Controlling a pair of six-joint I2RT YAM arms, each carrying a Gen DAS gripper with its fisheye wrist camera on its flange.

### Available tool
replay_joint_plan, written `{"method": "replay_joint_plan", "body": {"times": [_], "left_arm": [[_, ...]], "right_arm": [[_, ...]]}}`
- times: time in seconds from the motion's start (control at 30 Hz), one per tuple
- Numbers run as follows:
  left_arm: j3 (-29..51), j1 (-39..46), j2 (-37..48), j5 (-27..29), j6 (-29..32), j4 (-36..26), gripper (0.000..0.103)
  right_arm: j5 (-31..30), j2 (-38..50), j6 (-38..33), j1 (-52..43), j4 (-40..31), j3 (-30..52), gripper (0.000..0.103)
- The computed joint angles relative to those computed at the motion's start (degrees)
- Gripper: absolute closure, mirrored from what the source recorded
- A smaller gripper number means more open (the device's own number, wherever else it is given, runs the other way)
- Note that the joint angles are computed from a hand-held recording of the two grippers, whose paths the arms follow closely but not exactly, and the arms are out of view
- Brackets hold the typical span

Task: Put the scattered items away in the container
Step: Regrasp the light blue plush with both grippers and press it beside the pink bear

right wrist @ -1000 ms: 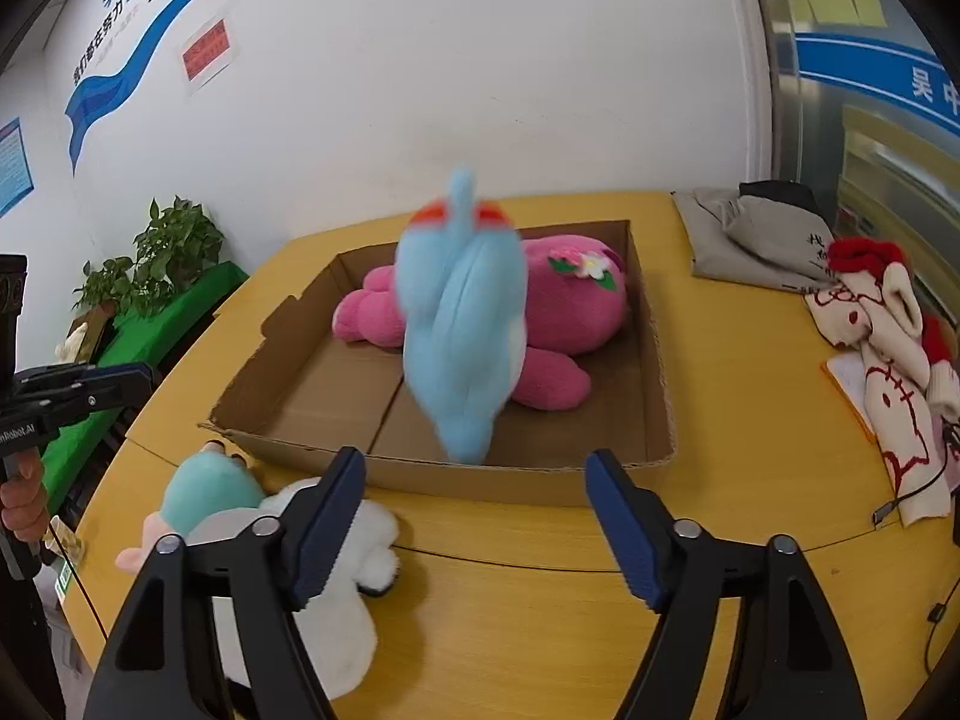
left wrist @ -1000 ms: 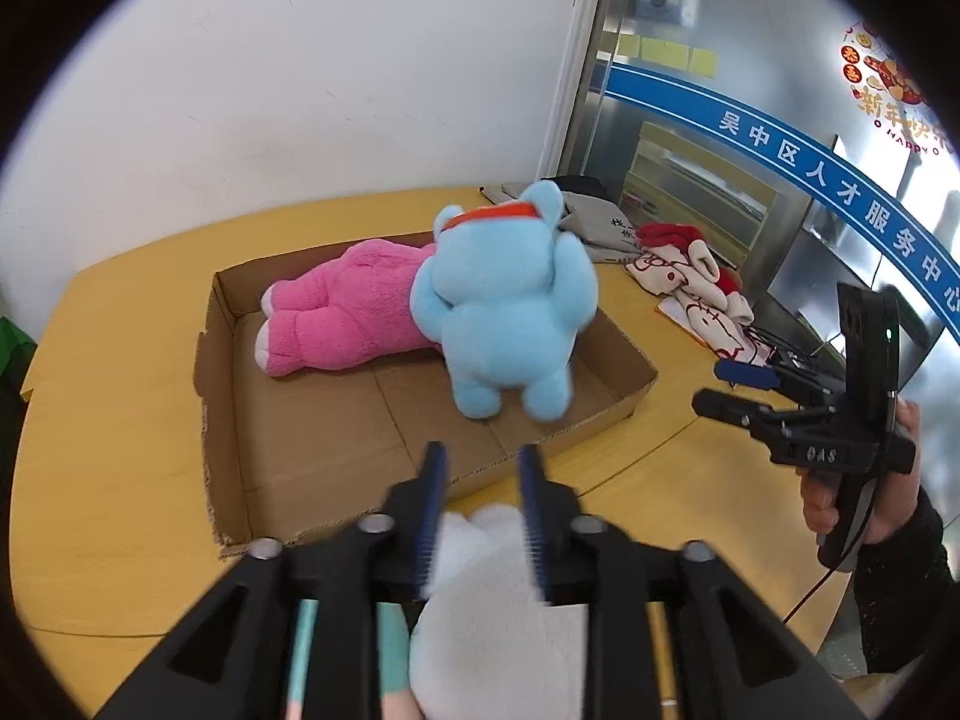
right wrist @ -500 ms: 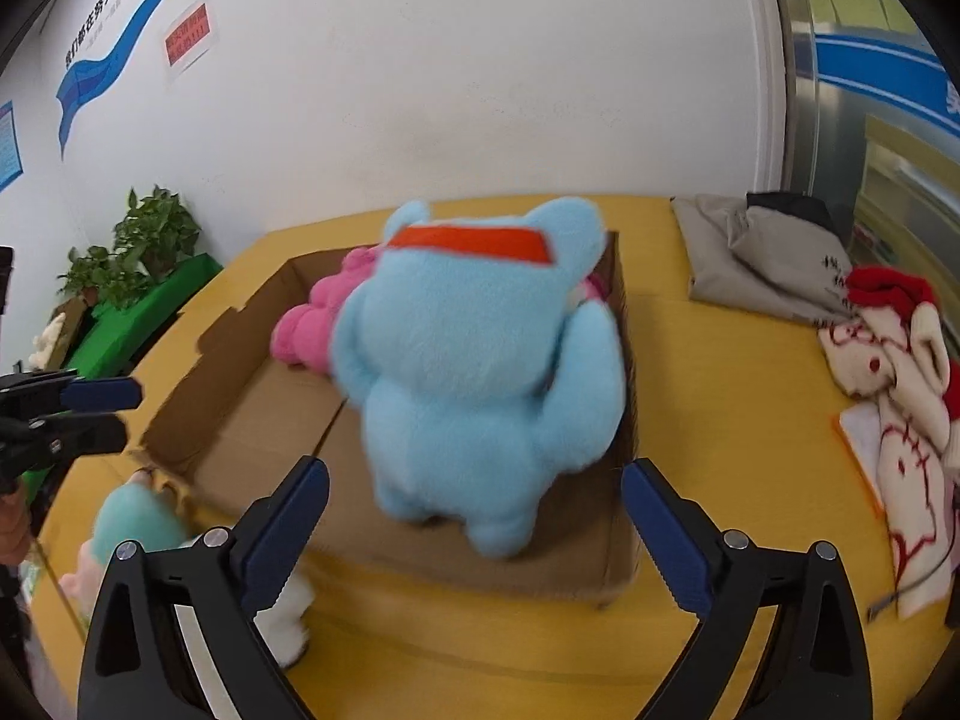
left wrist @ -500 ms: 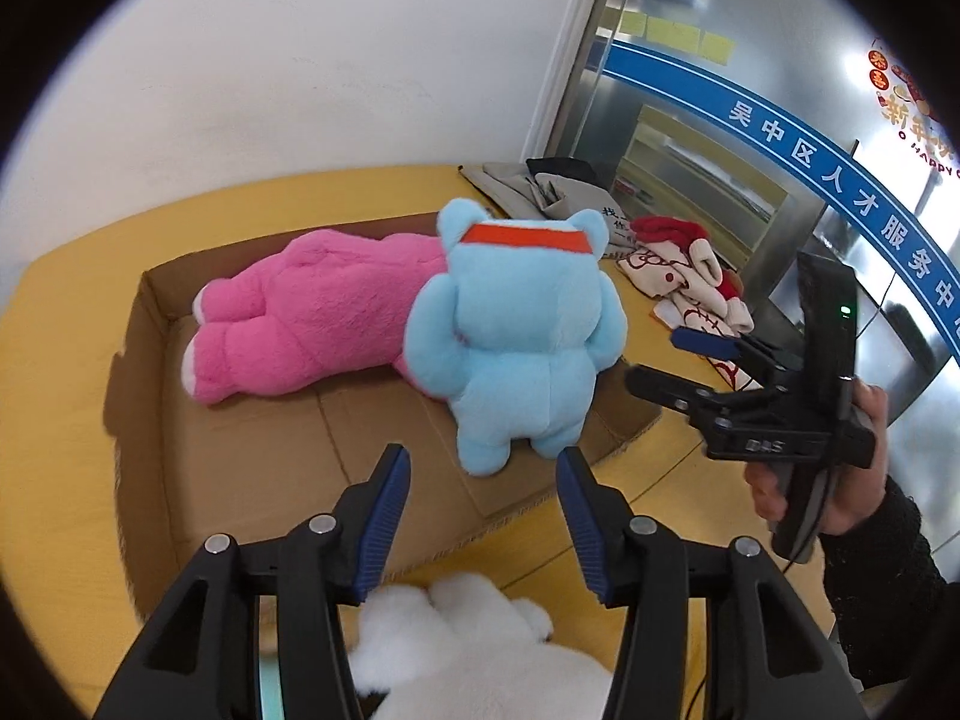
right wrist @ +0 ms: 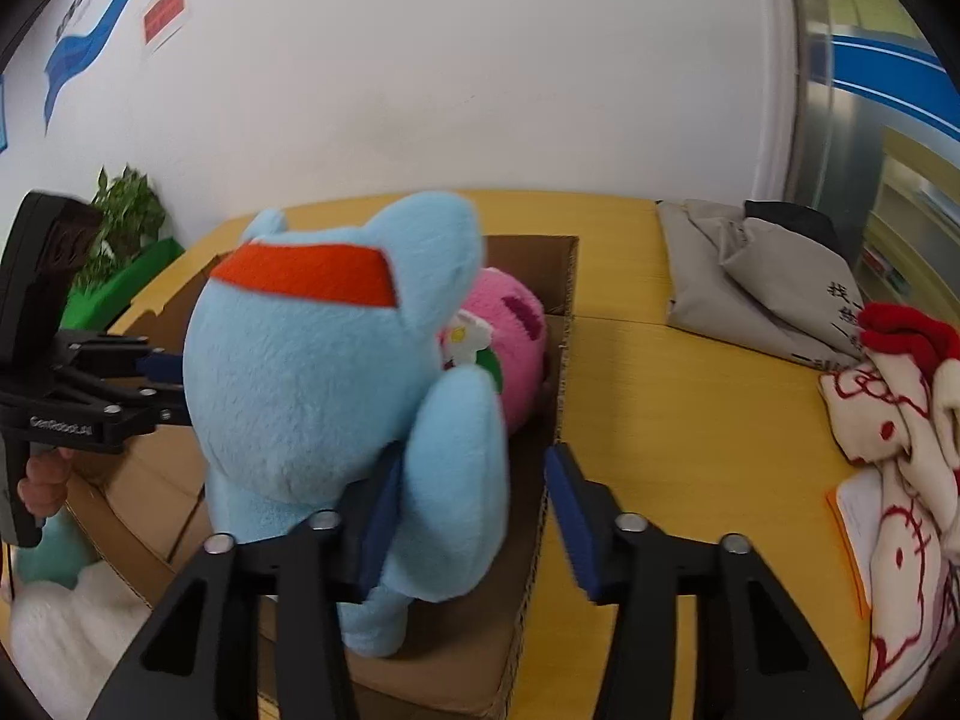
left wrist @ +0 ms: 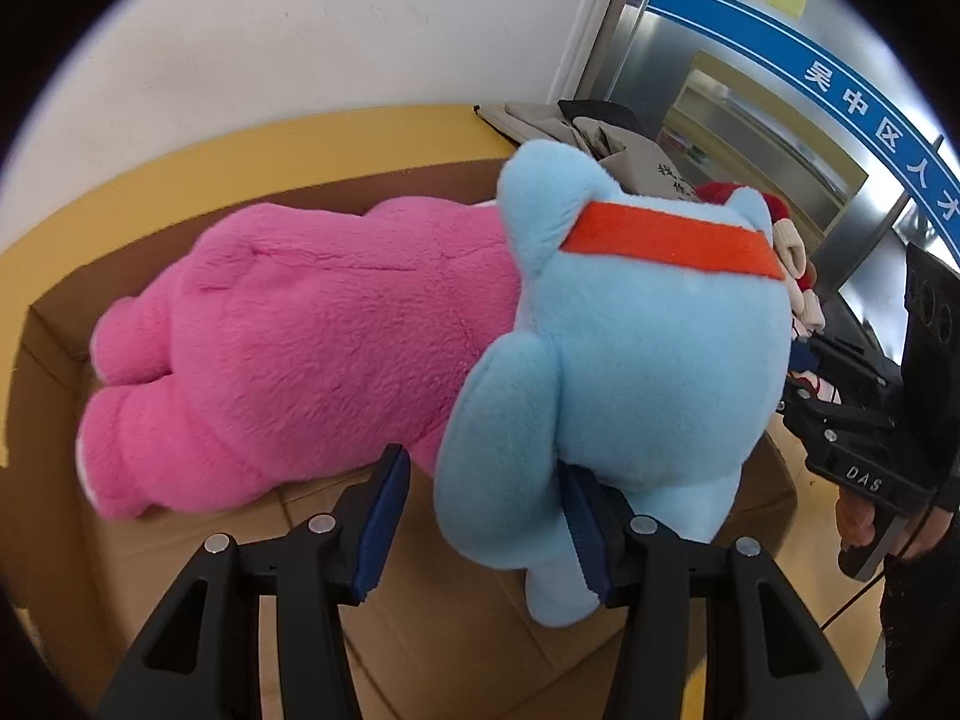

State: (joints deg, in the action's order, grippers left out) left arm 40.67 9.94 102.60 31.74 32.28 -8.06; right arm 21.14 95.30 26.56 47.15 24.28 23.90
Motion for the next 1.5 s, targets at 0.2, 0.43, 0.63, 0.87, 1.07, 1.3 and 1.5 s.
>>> {"method": "replay_joint_plan", "body": {"times": [0.2,0.43,0.63,0.87,1.07,1.3,1.5], "left_arm": [[-0.6,2.0,-1.6,2.7,3.2,-2.5,0.079],[-0.3,11.6,-18.9,10.0,10.1,-18.5,0.08],[11.1,26.3,-21.6,12.0,20.6,-36.5,0.08],[15.4,31.7,-8.9,1.1,17.7,-29.7,0.08],[17.9,30.9,5.1,-9.0,14.6,-20.7,0.081],[16.6,30.1,9.3,-13.6,14.2,-14.9,0.081],[12.1,26.8,7.0,-16.7,12.7,-6.6,0.076]], "right_arm": [[2.5,-1.0,0.3,2.4,2.2,-1.2,0.078],[13.8,-16.7,3.0,13.1,-13.8,3.4,0.079],[14.6,-12.7,-1.4,18.0,-20.1,18.5,0.079],[1.5,11.1,1.6,15.1,-18.4,36.2,0.079],[-10.4,29.8,8.6,12.1,-18.7,48.7,0.079],[-16.0,40.0,11.4,11.4,-24.3,60.2,0.079],[-15.8,41.9,13.0,10.7,-25.4,61.3,0.078]]}}
